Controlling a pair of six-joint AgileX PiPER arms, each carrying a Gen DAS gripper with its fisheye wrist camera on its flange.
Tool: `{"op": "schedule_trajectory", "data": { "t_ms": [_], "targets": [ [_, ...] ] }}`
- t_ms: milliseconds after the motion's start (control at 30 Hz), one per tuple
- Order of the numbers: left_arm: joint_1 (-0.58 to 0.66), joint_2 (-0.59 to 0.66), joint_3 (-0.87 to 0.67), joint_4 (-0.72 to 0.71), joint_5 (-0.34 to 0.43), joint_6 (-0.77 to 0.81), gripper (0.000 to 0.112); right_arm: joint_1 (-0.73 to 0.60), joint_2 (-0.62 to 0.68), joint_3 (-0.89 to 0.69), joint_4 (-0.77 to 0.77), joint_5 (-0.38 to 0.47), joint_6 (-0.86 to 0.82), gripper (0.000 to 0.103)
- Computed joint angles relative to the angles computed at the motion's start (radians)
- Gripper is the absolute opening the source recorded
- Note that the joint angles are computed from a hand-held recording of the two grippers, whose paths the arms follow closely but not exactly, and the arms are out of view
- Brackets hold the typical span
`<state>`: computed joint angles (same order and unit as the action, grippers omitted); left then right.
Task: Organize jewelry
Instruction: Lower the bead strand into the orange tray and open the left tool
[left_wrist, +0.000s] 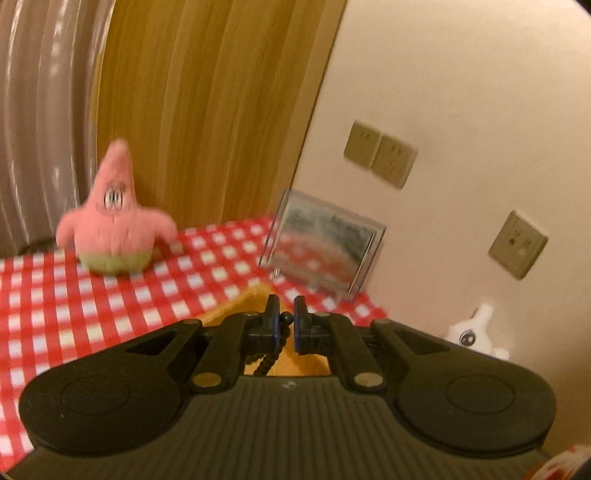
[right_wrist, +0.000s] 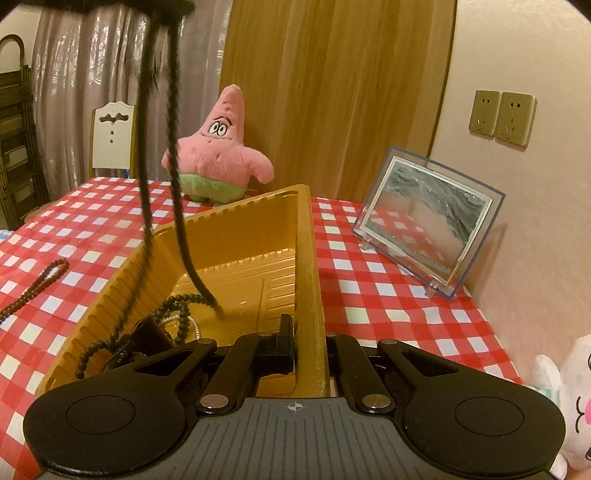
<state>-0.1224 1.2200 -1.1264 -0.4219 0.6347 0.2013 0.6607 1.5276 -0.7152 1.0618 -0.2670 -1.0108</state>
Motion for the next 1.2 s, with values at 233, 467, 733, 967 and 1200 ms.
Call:
{"op": "schedule_trajectory", "data": {
  "t_ms": [233, 467, 733, 967, 1200],
  "targets": [
    [0.014, 0.048, 0.120, -0.042, -0.047, -0.020, 0.006, 0.004, 0.000, 0.002, 0.001, -0.003, 0.005, 0.003],
    [0.004, 0.110, 0.208, -0.085, -0.089, -0.014, 0.006, 0.008, 0.002, 0.004, 0.012, -0.007, -0.001, 0.003],
    [-0.011, 0.162, 0.270, -0.091, -0.128, -0.019, 0.006, 0.010, 0.001, 0.007, 0.012, -0.009, 0.001, 0.003],
    [-0.015, 0.165, 0.271, -0.135, -0.122, 0.013, 0.013, 0.015, 0.001, 0.008, 0.007, -0.013, 0.005, 0.003],
    [0.005, 0.085, 0.278, -0.129, -0.119, 0.009, 0.031, 0.015, 0.004, 0.001, 0.020, -0.011, -0.008, 0.003]
  ]
}}
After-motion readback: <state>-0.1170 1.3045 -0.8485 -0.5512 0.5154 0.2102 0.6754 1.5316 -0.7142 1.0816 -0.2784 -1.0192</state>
